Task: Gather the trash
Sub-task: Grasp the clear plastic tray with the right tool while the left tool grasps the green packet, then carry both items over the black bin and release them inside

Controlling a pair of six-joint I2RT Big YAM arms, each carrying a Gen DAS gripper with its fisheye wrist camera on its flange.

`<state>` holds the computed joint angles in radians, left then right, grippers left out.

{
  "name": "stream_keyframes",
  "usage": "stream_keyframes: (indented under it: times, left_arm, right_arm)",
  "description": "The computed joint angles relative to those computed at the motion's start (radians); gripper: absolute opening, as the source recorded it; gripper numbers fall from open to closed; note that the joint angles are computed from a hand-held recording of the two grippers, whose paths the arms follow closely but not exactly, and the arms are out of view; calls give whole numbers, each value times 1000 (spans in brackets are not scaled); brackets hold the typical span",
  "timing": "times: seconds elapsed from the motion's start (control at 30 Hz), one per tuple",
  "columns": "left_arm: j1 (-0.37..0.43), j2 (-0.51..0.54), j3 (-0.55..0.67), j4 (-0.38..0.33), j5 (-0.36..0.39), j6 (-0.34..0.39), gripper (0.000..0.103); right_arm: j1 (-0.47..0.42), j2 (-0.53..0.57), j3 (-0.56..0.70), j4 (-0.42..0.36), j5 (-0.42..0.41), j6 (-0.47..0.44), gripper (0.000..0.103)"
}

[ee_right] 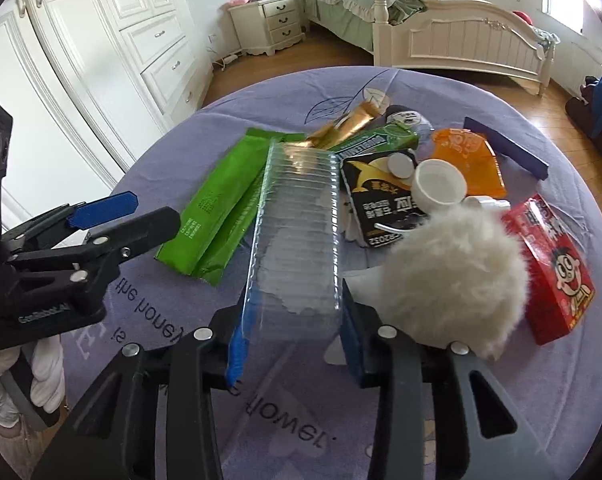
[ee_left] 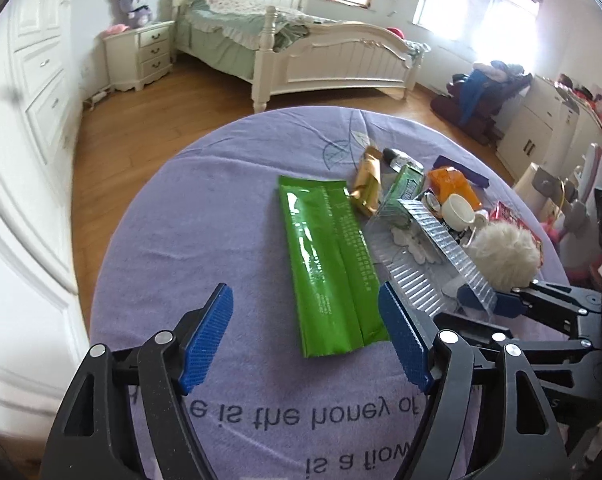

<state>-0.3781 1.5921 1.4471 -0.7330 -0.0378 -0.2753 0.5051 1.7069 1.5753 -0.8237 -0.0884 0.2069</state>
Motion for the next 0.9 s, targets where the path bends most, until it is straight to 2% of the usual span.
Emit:
stream_keyframes:
  times: [0.1, 0.13, 0.2, 0.27, 0.37, 0.4, 0.53, 0.67, 0.77, 0.9]
  left_arm:
    - [-15, 63, 61, -45, -9, 26, 74]
    - [-18, 87, 82, -64, -16, 23, 65]
    - [-23, 109, 98, -64, -40, 21, 56]
    - [-28, 122, 116, -75, -56, 17, 37]
    - [-20, 115, 101, -39, -22, -8, 22]
    - [-21, 102, 85, -16, -24, -10, 10]
    - [-36, 38, 20, 53, -48, -39, 7]
    - [-67, -34, -18, 93, -91, -81, 7]
    - [-110, -48, 14, 89, -111, -84, 7]
    - [-189, -18, 103, 90, -134, -57, 7]
  right_arm:
    - [-19, -39, -51, 38, -19, 4, 37]
    - [-24, -54, -70, 59, -25, 5, 37]
    - [-33, -89, -115, 110, -46, 3, 37]
    - [-39, -120, -152, 151, -55, 2, 37]
    - [-43, -159, -200, 212, -81, 7, 37]
    - [-42, -168, -210, 224, -76, 5, 37]
    - [-50, -201, -243, 267, -74, 2, 37]
    - [-74, -236, -272, 322, -77, 4, 37]
    - [-107, -271, -299, 370, -79, 15, 37]
    - [-165, -325, -340, 428, -36, 23, 38]
